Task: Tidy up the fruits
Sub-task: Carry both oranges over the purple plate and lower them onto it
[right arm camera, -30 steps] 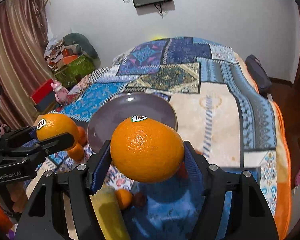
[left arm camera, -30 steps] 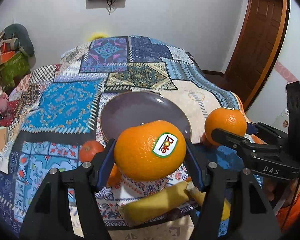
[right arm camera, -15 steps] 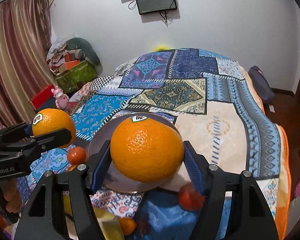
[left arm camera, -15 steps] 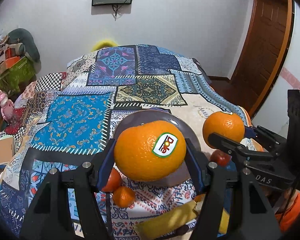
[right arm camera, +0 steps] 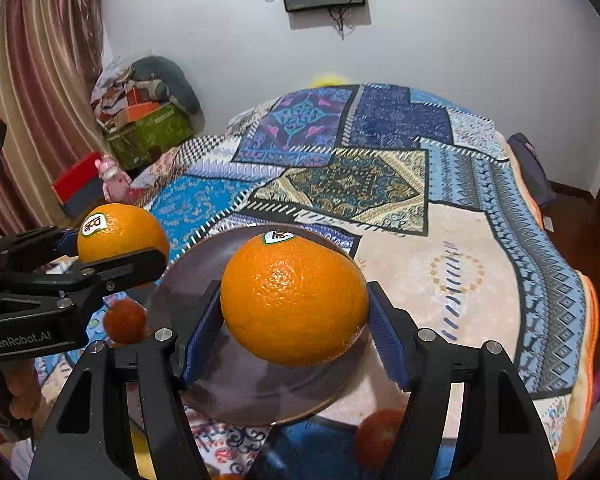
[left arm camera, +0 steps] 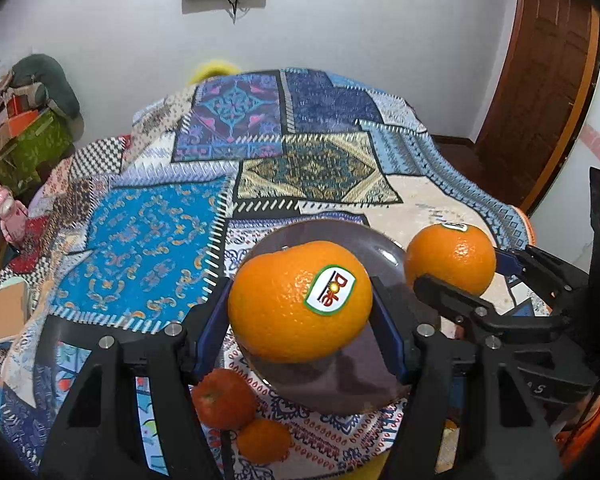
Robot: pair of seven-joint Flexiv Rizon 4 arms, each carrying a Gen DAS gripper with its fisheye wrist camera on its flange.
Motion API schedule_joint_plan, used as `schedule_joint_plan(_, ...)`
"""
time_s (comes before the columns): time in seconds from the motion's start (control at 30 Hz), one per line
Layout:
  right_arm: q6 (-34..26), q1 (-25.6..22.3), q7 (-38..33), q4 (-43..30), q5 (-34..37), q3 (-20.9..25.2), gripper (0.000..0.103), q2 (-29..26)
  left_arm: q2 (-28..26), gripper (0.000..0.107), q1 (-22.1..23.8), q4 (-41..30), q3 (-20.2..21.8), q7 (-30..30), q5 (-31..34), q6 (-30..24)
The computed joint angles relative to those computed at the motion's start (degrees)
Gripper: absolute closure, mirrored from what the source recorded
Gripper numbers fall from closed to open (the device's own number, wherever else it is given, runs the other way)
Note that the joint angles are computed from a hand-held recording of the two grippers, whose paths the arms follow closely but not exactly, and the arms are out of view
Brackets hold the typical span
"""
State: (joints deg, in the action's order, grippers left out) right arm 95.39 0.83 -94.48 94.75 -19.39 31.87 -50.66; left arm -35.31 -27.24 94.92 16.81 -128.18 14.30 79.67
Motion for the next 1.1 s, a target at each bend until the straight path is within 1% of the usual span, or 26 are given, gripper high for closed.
schedule_joint_plan(0.13, -2.74, 0.82, -1.08, -2.41, -0.29, -0.31, 0.037, -1.57, -1.39, 0.042, 1.83, -0.58, -1.79, 1.76, -1.26, -0.17)
schedule_joint_plan(0.2, -4.54, 0.62, -2.23, -3.83, 0.26, 0.57, 0.037, -2.52, -1.97, 0.042, 2.8, -0.63, -2.76, 2.68, -2.26, 0.02)
schedule_joint_plan(0.23, -5.1, 0.86, -2.75, -4.3, 0.78, 0.53, 0.037, -2.72, -2.28, 0.042, 3.9, -0.52, -3.96, 3.7, -3.15, 0.27)
schedule_joint_plan(0.3, -5.62, 1.85, -3.69, -5.09, 1.86, -0.31, 0.037, -2.91, -2.65, 0.042, 4.56, -0.41, -4.7, 5.03, -4.32, 0.33)
schedule_joint_plan(0.67, -10.56, 4.07, -9.8, -8.82, 7.32, -0.71, 0.037, -4.06, -4.01, 0.042, 4.76, -0.54, -4.54, 8.81, -7.73, 0.42)
schedule_joint_plan(0.73, -10.16, 4.03, -11.17, -8.79, 8.56, -0.57, 0.037, -4.06, -4.2, 0.042, 4.91, -0.72, -4.83, 9.6, -8.11, 0.18)
schedule_joint_plan(0.93, -13.35, 4.08, -13.98, -9.72, 11.51, -0.36, 0.036, -3.4, -4.57, 0.042, 4.5, -1.02, -4.62, 10.43, -8.88, 0.14)
schedule_joint_plan(1.1, -15.82, 4.12, -17.4, -9.83, 14.51, -0.34, 0.035, -2.28, -4.82, 0.042, 5.47, -1.09, -6.26, 11.85, -10.26, 0.32)
